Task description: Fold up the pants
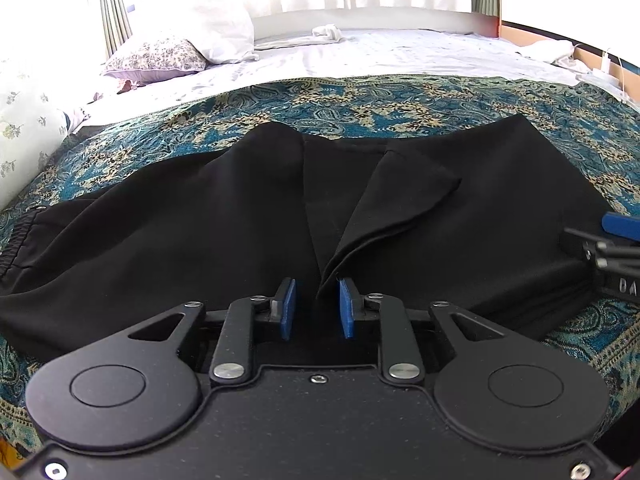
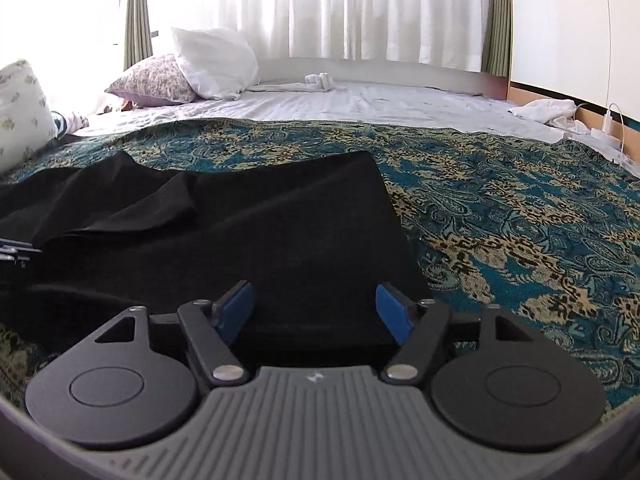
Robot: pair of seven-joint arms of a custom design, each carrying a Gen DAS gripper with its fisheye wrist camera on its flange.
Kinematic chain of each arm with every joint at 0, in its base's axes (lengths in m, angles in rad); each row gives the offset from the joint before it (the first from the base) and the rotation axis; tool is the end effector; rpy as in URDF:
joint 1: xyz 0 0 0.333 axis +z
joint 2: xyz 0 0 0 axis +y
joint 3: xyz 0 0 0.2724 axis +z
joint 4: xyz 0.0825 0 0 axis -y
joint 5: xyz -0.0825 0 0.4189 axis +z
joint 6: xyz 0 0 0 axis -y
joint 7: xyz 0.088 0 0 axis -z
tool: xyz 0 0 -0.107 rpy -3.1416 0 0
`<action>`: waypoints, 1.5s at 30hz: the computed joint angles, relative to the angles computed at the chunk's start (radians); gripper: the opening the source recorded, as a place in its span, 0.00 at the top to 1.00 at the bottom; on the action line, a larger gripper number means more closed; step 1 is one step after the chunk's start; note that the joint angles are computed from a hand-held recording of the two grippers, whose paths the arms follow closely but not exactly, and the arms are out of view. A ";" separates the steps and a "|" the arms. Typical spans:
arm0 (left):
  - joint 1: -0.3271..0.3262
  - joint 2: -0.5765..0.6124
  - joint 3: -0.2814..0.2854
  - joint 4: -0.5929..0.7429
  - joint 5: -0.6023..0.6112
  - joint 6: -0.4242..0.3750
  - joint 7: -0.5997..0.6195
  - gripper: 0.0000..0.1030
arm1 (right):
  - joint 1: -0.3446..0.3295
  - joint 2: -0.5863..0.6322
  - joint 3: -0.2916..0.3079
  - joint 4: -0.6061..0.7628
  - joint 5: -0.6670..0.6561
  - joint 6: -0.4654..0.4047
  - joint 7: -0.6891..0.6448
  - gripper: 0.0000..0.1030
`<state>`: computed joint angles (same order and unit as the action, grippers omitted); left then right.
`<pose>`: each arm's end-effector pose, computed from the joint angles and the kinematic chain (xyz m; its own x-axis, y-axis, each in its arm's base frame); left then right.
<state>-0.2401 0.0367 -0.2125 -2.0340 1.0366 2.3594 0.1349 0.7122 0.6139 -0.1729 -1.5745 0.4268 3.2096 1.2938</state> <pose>0.5604 -0.2594 0.4023 0.3609 -0.9253 -0.1165 -0.6501 -0.1601 -0.7428 0.6480 0.3712 0.3541 0.4520 -0.8919 -0.0136 -0.4655 -0.2229 -0.8565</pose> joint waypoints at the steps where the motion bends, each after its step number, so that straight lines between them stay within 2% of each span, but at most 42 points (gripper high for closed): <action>1: 0.000 -0.003 0.000 -0.002 0.001 0.002 -0.007 0.78 | 0.000 -0.009 0.002 -0.016 -0.010 0.007 -0.015 0.23; 5: 0.003 -0.009 0.001 0.018 0.023 0.027 -0.043 0.81 | 0.004 -0.020 0.017 -0.070 -0.005 0.097 -0.091 0.23; 9: -0.009 0.020 -0.003 0.087 0.130 0.020 -0.087 0.80 | 0.000 -0.021 0.032 -0.071 0.046 0.115 -0.136 0.23; 11: -0.012 0.055 0.002 0.137 0.140 0.050 -0.069 0.79 | -0.007 -0.018 0.045 -0.070 0.062 0.128 -0.166 0.23; 13: -0.010 0.107 0.010 0.195 0.089 0.109 0.002 0.79 | -0.035 -0.017 0.080 -0.067 0.077 0.136 -0.191 0.23; 15: -0.004 0.165 0.020 0.244 0.018 0.192 0.074 0.96 | -0.079 -0.019 0.134 -0.066 0.087 0.141 -0.215 0.22; 16: 0.002 0.195 0.023 0.266 -0.035 0.241 0.121 0.99 | -0.104 -0.018 0.162 -0.065 0.091 0.144 -0.227 0.22; 18: 0.014 0.262 0.019 0.315 -0.160 0.311 0.221 0.99 | -0.135 -0.017 0.202 -0.062 0.102 0.150 -0.252 0.22; 19: 0.016 0.293 0.016 0.342 -0.215 0.318 0.263 0.99 | -0.146 -0.015 0.216 -0.060 0.108 0.152 -0.264 0.22; 22: -0.008 0.379 0.041 0.433 -0.296 0.256 0.313 0.98 | -0.175 -0.012 0.253 -0.052 0.131 0.152 -0.296 0.22; 25: -0.048 0.427 0.091 0.501 -0.275 0.204 0.306 0.97 | -0.197 -0.009 0.281 -0.049 0.146 0.155 -0.318 0.22; 29: -0.079 0.459 0.120 0.568 -0.256 0.109 0.327 0.96 | -0.220 -0.006 0.309 -0.045 0.156 0.160 -0.341 0.21; 34: -0.107 0.467 0.153 0.593 -0.193 0.016 0.292 0.95 | -0.230 -0.004 0.322 -0.040 0.168 0.158 -0.356 0.21; 38: -0.107 0.438 0.167 0.566 -0.150 -0.044 0.240 0.91 | -0.227 -0.002 0.321 -0.037 0.176 0.157 -0.363 0.21; 45: -0.085 0.364 0.159 0.492 -0.095 -0.180 0.127 0.86 | -0.225 0.000 0.318 -0.033 0.184 0.156 -0.372 0.21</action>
